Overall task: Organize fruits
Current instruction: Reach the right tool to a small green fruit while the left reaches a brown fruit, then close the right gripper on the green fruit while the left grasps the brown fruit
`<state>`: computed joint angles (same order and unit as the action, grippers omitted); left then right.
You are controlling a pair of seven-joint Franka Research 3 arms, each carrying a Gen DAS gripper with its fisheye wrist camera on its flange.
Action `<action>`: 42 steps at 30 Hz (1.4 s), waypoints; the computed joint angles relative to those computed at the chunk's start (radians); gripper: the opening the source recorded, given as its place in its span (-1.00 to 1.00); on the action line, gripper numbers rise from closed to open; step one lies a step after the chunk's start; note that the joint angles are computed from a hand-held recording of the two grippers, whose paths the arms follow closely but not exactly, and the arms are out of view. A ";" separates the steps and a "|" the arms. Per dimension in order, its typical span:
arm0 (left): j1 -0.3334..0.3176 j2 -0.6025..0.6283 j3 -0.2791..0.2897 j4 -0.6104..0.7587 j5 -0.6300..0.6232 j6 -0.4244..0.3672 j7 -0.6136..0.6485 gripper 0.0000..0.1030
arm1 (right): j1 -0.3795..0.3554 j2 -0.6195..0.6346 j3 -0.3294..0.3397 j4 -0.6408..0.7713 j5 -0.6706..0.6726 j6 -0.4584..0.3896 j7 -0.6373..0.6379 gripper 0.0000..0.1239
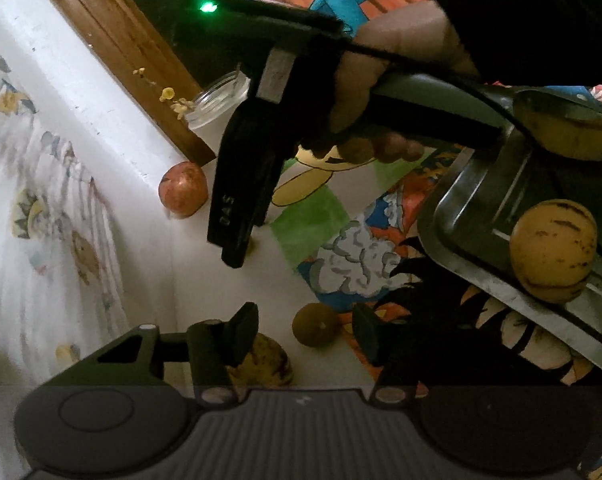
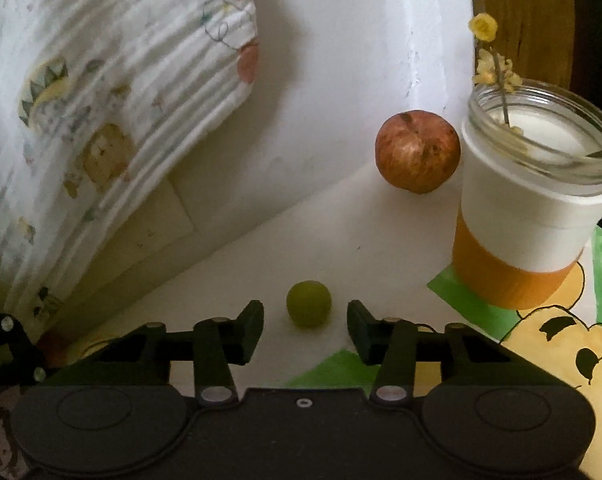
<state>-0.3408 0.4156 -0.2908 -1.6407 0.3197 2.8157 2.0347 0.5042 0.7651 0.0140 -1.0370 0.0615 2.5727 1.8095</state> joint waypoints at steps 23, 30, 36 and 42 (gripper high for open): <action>-0.028 0.031 0.022 0.049 0.048 -0.065 -0.065 -0.39 | 0.011 -0.009 -0.010 -0.030 -0.031 0.037 0.010 -0.56; -0.024 0.027 0.015 0.057 0.014 -0.091 -0.092 -0.41 | -0.021 -0.093 0.024 -0.138 0.038 0.052 0.001 -0.56; 0.002 0.009 -0.017 0.052 -0.081 -0.093 -0.111 -0.41 | -0.020 -0.177 0.029 -0.247 0.061 0.099 0.016 -0.56; 0.049 -0.024 -0.065 0.014 -0.215 -0.068 -0.140 -0.41 | -0.016 -0.299 0.036 -0.412 0.072 0.178 0.034 -0.56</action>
<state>-0.2917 0.3915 -0.3560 -1.6263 0.1045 2.7481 1.8949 0.4878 0.4656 0.0502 -1.4491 0.1336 2.7509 1.8430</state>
